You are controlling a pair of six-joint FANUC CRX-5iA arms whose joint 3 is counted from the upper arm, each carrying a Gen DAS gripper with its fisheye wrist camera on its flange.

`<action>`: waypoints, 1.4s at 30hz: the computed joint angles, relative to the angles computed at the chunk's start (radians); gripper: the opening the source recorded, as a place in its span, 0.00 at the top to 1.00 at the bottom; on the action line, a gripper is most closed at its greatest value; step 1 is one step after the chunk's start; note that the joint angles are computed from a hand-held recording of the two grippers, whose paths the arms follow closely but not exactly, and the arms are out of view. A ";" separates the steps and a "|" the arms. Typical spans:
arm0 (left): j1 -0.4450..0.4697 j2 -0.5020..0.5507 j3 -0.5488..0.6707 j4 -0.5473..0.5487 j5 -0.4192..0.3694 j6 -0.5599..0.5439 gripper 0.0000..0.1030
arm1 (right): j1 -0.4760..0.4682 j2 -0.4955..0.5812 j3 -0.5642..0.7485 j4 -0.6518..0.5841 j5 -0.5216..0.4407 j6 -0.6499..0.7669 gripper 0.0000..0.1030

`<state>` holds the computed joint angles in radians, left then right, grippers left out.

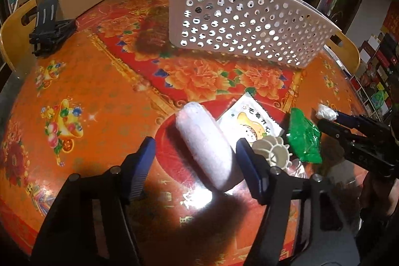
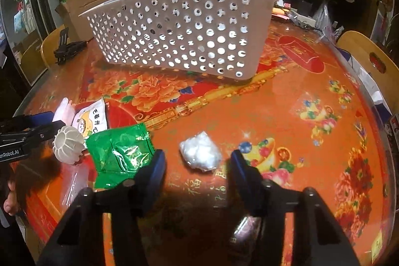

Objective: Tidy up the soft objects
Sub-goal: 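Grasp the white fluffy roll with the left tool while the right tool grasps the crumpled silver ball, then lift and carry the roll and silver ball with both tools into the basket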

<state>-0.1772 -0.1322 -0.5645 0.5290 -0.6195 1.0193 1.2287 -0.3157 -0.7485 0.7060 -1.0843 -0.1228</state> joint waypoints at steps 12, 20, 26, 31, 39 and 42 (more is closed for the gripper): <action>-0.018 -0.024 -0.022 0.000 0.019 -0.003 0.65 | 0.028 -0.016 -0.014 0.021 -0.011 -0.026 0.71; 0.002 -0.083 -0.071 0.059 0.035 -0.072 0.69 | 0.073 -0.061 -0.033 0.056 -0.055 -0.069 0.71; 0.008 -0.121 -0.095 0.060 0.035 -0.107 0.72 | 0.103 -0.091 -0.044 0.070 -0.074 -0.093 0.71; 0.004 -0.107 -0.082 0.000 0.021 -0.084 0.72 | 0.124 -0.102 -0.047 0.074 -0.090 -0.105 0.71; -0.018 -0.096 -0.056 -0.080 0.027 -0.040 0.72 | 0.129 -0.106 -0.047 0.071 -0.097 -0.105 0.71; -0.018 -0.095 -0.053 -0.086 0.023 -0.038 0.72 | 0.131 -0.109 -0.049 0.072 -0.097 -0.109 0.71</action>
